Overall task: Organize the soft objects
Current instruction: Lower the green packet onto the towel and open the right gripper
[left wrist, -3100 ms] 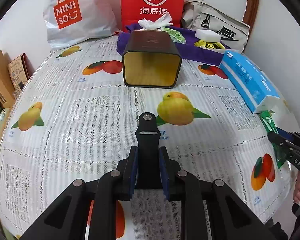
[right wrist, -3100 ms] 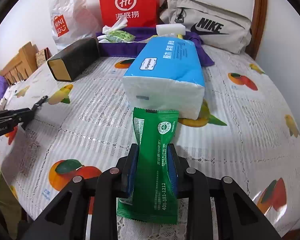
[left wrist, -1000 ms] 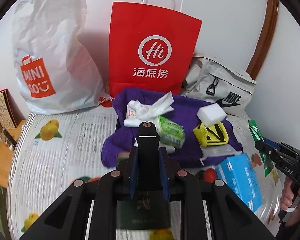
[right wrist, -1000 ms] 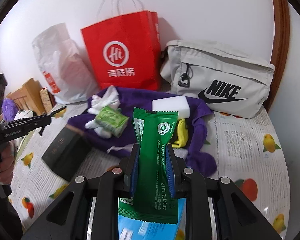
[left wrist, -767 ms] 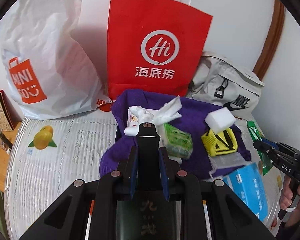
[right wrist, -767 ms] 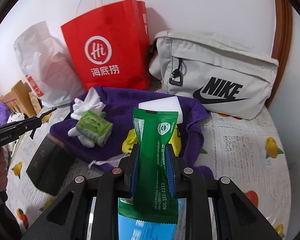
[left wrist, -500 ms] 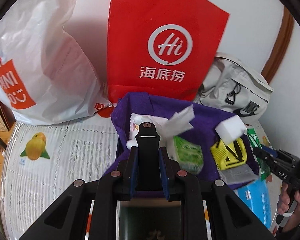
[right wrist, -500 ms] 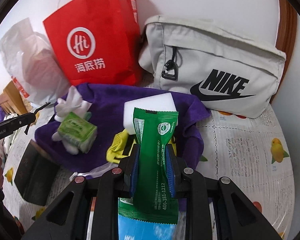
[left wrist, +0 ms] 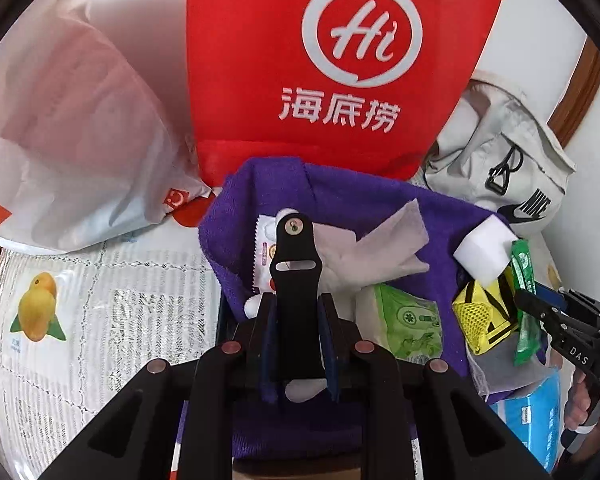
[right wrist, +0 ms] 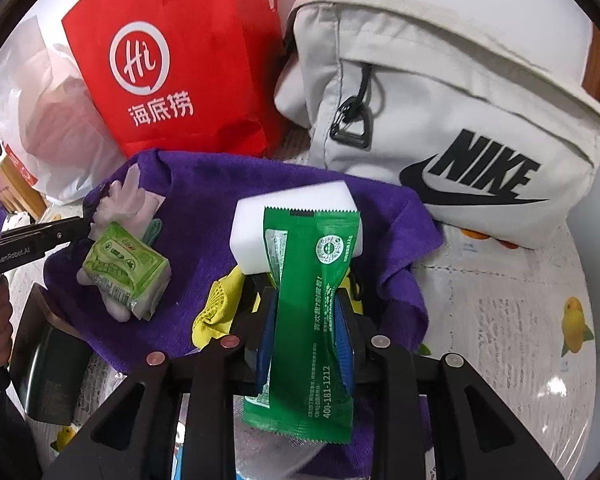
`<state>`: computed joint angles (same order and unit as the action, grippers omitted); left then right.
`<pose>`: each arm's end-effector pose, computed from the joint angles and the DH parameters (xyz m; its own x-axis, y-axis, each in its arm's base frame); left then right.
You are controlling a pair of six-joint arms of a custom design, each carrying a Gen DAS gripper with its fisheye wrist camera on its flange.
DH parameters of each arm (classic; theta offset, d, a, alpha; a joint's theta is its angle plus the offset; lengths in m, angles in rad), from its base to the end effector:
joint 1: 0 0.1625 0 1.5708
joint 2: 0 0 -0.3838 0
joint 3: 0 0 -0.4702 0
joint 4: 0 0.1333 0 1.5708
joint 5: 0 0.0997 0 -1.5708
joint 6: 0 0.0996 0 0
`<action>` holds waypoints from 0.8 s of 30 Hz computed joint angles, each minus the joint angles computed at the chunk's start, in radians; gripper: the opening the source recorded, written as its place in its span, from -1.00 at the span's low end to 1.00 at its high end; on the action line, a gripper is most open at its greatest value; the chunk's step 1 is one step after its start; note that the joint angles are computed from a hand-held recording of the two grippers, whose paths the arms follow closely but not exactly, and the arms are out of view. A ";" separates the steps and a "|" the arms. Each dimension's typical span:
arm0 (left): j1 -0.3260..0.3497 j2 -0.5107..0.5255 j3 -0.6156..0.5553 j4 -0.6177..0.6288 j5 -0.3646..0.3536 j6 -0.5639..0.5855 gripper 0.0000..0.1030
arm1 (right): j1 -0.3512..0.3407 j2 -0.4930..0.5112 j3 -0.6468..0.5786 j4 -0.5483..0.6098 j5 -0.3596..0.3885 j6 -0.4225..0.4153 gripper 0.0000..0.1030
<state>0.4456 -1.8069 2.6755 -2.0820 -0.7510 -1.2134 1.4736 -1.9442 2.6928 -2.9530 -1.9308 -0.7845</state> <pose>-0.1670 -0.3082 0.0781 -0.8141 -0.1243 -0.5673 0.2364 0.8213 -0.5192 0.0648 -0.3479 0.1837 -0.7002 -0.3555 0.6192 -0.5884 0.7785 -0.2185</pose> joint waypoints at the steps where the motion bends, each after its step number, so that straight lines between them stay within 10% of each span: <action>1: 0.007 0.011 -0.004 -0.008 -0.004 0.006 -0.61 | -0.001 0.002 -0.001 0.001 0.003 0.002 -0.42; 7: 0.021 0.034 -0.012 -0.037 -0.023 0.020 -0.56 | -0.012 -0.020 -0.003 0.043 0.030 -0.001 -0.21; 12: 0.020 0.021 -0.019 -0.004 -0.041 -0.001 0.04 | -0.024 -0.066 0.011 0.073 0.053 -0.014 0.14; 24: -0.141 -0.076 -0.042 0.344 -0.057 -0.249 0.31 | -0.005 -0.363 0.098 0.240 0.056 0.003 0.37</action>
